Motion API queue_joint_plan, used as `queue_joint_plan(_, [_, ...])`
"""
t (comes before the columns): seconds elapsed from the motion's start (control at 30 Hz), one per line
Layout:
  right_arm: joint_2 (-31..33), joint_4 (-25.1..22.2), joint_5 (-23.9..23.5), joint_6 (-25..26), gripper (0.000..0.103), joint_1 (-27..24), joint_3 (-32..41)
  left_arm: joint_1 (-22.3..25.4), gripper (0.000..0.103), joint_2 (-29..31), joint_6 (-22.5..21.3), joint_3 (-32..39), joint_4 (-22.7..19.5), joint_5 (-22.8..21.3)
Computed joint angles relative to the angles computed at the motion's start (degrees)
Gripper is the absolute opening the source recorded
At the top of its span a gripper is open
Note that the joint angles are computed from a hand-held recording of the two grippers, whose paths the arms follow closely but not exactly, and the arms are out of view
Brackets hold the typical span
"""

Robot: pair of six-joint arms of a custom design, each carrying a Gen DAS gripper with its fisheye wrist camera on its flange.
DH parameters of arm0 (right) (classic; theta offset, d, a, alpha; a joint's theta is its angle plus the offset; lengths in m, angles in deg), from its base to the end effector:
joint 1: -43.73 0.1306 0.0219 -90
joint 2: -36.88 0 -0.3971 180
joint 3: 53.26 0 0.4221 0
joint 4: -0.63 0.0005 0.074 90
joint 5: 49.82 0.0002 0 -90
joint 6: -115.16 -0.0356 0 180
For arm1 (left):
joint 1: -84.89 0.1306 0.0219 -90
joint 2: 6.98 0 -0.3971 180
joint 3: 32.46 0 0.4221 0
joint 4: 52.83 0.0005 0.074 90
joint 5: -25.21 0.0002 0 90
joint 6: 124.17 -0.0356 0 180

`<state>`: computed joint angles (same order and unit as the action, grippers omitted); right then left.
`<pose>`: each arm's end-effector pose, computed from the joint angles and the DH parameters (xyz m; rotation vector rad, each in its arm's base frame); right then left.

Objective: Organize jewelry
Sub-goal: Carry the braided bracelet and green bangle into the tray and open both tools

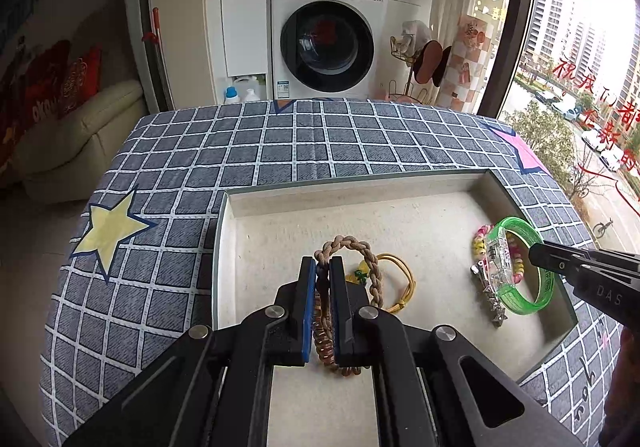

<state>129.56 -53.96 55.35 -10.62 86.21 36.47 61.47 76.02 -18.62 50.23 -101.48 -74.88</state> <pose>0.3901 0.3439 0.4140 -0.0500 2.5342 0.2037 0.4309 -0.1804 0.4401 0.0859 2.4086 -0.1003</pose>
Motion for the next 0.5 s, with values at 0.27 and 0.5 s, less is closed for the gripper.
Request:
queue_joint_plan(0.27, [3.30, 0.74, -0.71, 0.30, 0.007, -0.83, 0.85, -0.17, 0.019, 2.14, -0.67, -0.37, 0.41, -0.89])
queue_joint_plan(0.5, [4.29, 0.41, -0.99, 0.68, 0.009, -0.75, 1.43, -1.13, 0.020, 2.96, -1.95, -0.16, 0.05, -4.05])
